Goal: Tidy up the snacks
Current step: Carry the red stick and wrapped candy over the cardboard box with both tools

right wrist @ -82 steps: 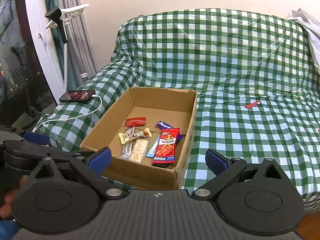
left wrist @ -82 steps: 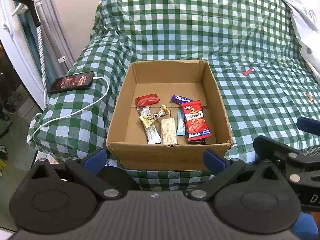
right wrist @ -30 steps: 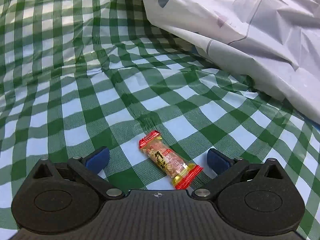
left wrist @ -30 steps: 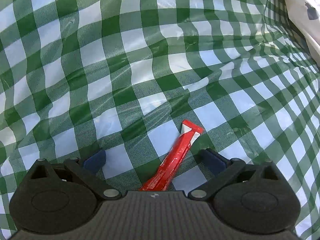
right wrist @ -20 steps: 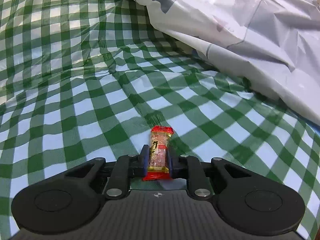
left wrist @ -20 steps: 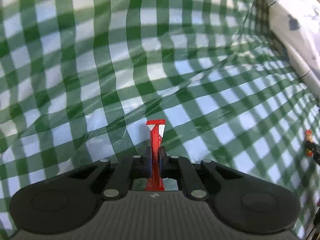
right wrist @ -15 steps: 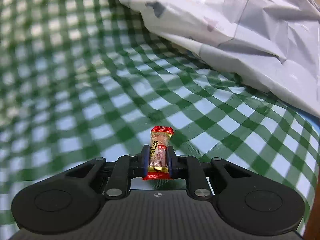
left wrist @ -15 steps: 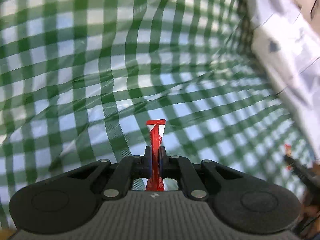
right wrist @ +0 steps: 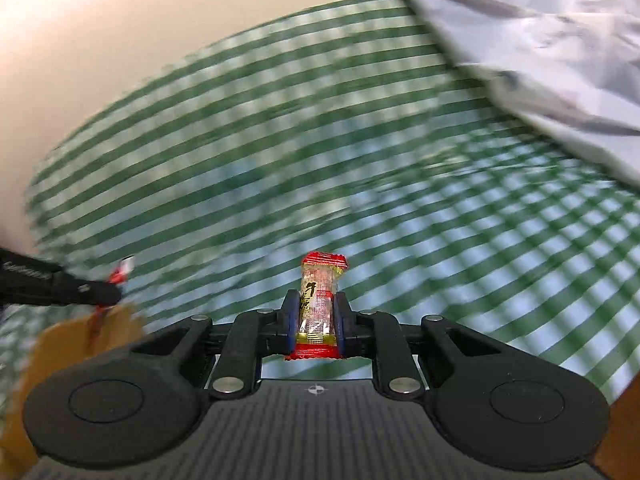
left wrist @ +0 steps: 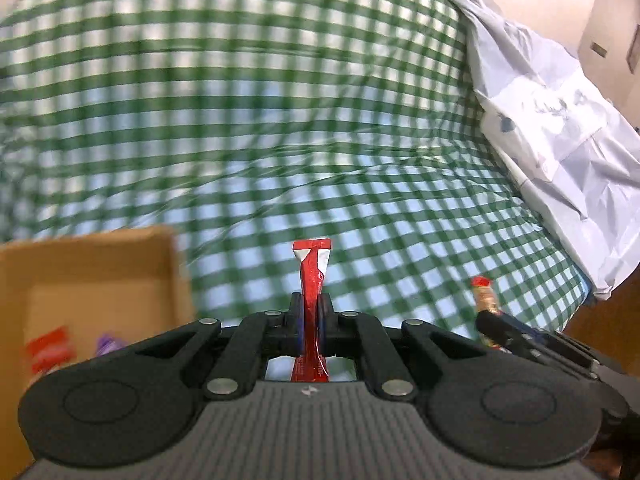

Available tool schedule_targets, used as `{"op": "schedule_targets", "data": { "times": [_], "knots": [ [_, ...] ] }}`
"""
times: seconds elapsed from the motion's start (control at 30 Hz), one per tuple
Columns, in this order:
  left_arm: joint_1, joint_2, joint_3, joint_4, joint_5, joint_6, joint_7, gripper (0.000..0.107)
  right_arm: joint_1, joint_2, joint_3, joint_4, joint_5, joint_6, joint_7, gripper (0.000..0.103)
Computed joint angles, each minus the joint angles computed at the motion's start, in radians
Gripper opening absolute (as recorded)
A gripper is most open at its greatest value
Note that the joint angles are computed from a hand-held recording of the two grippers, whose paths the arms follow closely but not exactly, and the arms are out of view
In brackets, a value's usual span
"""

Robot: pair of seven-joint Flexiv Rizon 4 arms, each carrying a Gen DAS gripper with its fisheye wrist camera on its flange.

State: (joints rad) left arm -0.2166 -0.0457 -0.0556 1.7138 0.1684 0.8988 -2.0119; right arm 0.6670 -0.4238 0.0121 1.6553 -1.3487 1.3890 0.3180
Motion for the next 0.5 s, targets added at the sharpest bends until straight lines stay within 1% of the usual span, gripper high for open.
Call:
{"op": "schedule_targets", "data": {
  "times": [0.03,0.1,0.2,0.33,0.43,0.5],
  "knots": [
    [-0.009,0.061,0.011,0.039,0.038,-0.017,-0.038,0.006,0.01,0.003,0.018,-0.004,0.01,0.008,-0.03,0.018],
    [-0.005,0.17,0.011,0.108,0.082,-0.06,-0.094,0.006,0.037,0.016,0.052,-0.003,0.039,0.021,-0.093,0.018],
    [0.022,0.331,-0.013,0.205,0.119,-0.143,-0.152,0.006,0.078,0.039,0.108,0.011,0.147,0.02,-0.209,0.018],
    [0.05,0.524,-0.034,0.329,0.106,-0.246,-0.191,0.006,0.143,0.07,0.145,0.036,0.244,0.004,-0.314,0.018],
    [0.074,0.643,-0.058,0.405,0.088,-0.311,-0.22,0.006,0.184,0.085,0.172,0.047,0.315,-0.021,-0.396,0.018],
    [0.082,0.715,-0.066,0.451,0.064,-0.342,-0.228,0.006,0.211,0.098,0.176,0.053,0.335,-0.044,-0.423,0.018]
  ]
}}
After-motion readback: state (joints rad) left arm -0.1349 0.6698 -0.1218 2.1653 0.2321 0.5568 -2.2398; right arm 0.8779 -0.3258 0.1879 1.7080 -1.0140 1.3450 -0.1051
